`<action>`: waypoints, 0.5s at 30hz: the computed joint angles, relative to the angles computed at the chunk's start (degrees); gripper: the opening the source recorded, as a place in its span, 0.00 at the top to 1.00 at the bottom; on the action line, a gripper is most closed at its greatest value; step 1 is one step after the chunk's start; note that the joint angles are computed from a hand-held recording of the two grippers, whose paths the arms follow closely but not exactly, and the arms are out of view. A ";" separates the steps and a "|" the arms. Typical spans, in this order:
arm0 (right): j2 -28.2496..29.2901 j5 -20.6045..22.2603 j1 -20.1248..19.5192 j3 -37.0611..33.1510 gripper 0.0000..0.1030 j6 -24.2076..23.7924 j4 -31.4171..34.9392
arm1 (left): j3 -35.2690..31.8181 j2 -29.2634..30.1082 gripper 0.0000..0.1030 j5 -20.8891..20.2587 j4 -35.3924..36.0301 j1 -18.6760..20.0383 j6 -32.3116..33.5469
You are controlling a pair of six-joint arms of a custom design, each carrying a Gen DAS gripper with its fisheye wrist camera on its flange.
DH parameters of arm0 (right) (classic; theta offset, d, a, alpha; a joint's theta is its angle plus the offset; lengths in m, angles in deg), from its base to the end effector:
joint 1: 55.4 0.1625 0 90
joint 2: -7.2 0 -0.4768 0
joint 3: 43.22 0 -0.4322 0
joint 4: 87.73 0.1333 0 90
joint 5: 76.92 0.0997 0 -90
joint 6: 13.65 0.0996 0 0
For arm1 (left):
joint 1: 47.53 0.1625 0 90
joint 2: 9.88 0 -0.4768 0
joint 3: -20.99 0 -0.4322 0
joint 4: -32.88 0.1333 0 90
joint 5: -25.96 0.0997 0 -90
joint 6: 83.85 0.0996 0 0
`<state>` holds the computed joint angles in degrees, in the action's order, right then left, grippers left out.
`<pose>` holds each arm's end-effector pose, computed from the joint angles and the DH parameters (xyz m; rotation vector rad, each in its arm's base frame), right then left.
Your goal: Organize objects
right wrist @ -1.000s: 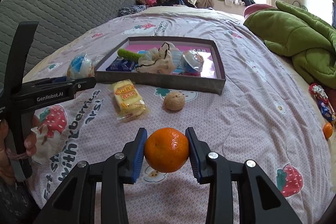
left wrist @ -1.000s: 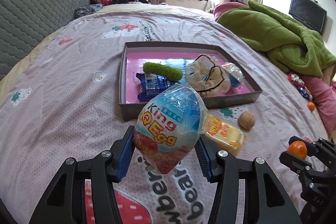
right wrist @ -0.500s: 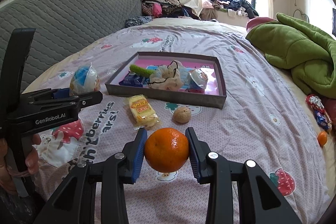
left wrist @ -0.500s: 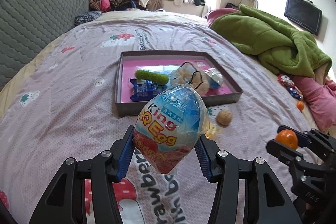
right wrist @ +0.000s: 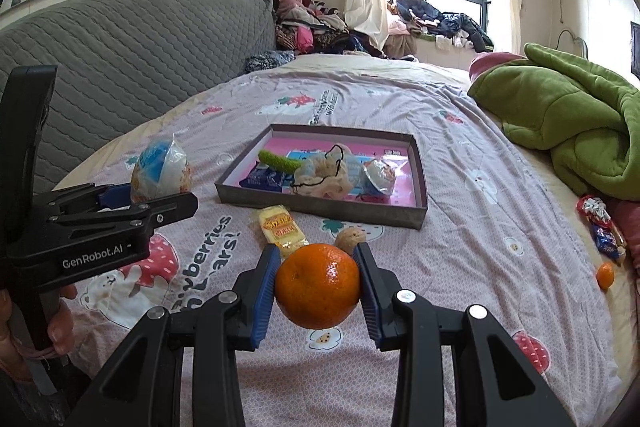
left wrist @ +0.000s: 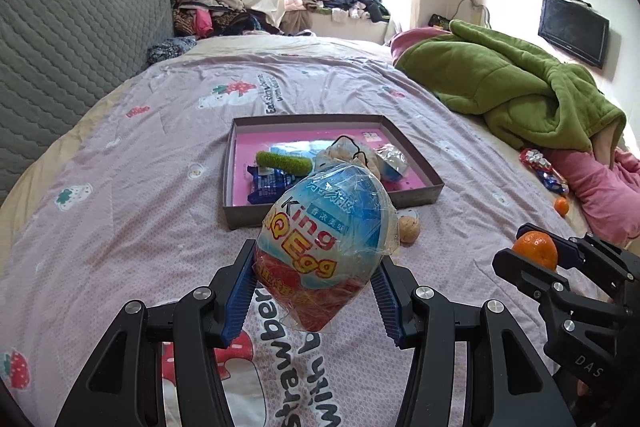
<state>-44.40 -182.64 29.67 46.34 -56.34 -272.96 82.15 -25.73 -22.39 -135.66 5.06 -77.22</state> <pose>0.0396 -0.7778 0.3023 0.5818 -2.2384 1.0235 -0.3803 -0.8256 -0.0222 0.6552 2.3553 -0.9441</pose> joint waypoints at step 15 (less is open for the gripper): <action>-1.02 1.87 0.62 0.52 0.63 -0.51 -1.37 | 3.00 -2.12 0.46 -1.62 -2.28 -1.14 -1.00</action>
